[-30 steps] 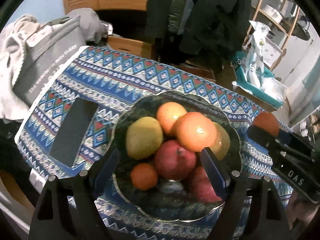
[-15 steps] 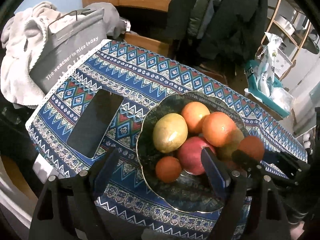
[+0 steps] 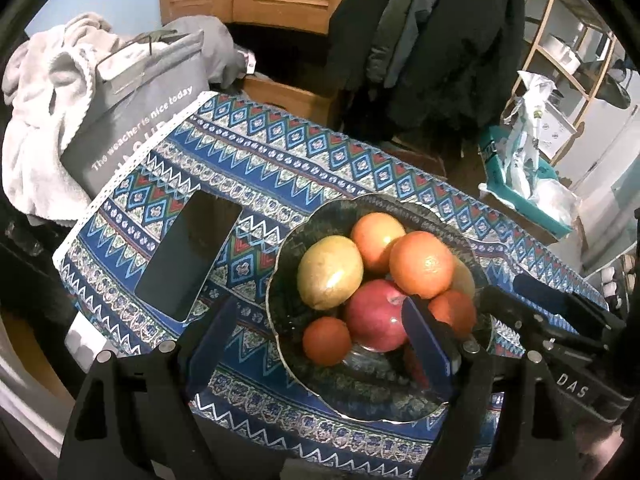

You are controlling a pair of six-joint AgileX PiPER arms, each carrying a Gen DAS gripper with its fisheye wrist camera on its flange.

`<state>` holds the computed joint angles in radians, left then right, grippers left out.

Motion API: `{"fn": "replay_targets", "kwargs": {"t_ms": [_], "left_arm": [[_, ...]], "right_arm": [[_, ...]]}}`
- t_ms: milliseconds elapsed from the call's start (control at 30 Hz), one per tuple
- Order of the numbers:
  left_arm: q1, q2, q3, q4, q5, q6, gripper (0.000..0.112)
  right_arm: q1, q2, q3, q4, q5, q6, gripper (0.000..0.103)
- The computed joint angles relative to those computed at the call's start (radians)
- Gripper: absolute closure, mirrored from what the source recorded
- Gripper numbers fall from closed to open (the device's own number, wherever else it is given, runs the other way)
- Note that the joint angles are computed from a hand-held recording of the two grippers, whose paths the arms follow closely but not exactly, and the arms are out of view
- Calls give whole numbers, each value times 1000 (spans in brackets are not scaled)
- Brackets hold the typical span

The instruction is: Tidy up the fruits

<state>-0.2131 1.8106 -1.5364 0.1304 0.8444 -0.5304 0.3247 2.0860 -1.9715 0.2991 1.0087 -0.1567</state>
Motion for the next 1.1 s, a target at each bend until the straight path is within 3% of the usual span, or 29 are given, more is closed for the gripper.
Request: {"fn": "replay_targets", "kwargs": {"t_ms": [600,900,1100], "left_arm": [[-95,-52,-79,104,37,-47,25],[-143,-62,-138,117,39,-50,24],[-187,-79,-175,176,50,-83,15]], "right_arm": [[-29,-166,58,-158,-79,92,33],[-45,-257,103,-244,-125,141,24],[-62,-319,139,-302,-150,174,23]]}}
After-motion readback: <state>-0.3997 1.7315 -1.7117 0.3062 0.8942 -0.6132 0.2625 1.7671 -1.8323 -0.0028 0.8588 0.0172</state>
